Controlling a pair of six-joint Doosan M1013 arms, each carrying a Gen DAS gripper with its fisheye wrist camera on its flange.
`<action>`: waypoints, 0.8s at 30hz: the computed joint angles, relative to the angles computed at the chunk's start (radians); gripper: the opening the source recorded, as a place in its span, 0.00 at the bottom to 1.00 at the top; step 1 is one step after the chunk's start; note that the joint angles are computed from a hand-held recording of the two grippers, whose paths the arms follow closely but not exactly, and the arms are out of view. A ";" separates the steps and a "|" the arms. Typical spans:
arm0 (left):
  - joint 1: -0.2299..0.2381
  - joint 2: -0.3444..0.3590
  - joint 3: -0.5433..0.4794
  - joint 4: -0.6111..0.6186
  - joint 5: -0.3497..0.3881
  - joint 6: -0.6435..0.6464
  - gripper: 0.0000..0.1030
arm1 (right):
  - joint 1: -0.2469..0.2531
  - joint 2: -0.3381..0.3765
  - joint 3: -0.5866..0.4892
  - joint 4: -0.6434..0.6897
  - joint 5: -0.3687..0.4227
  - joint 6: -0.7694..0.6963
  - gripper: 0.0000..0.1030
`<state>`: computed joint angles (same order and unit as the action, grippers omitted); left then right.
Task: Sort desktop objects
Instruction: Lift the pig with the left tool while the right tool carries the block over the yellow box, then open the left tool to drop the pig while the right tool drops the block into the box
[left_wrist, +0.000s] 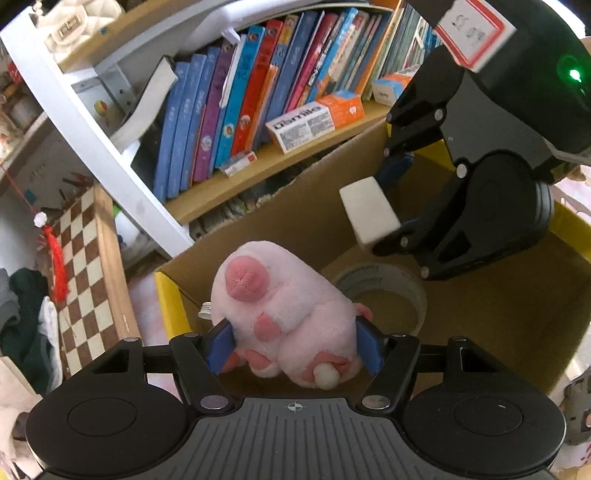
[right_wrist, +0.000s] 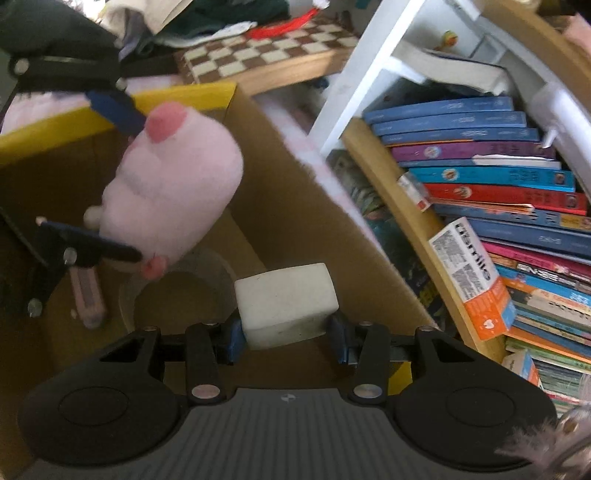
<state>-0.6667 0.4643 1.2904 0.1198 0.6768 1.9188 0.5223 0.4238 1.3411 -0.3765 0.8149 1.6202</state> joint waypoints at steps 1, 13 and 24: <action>0.001 0.003 -0.005 -0.007 0.003 0.006 0.67 | -0.002 0.002 -0.003 0.007 0.005 -0.005 0.42; -0.005 0.016 -0.031 -0.002 0.009 0.017 0.78 | -0.008 0.006 -0.013 0.032 0.020 -0.010 0.48; -0.005 -0.034 0.026 -0.026 -0.081 0.030 0.89 | 0.008 -0.026 0.011 -0.069 -0.018 0.133 0.67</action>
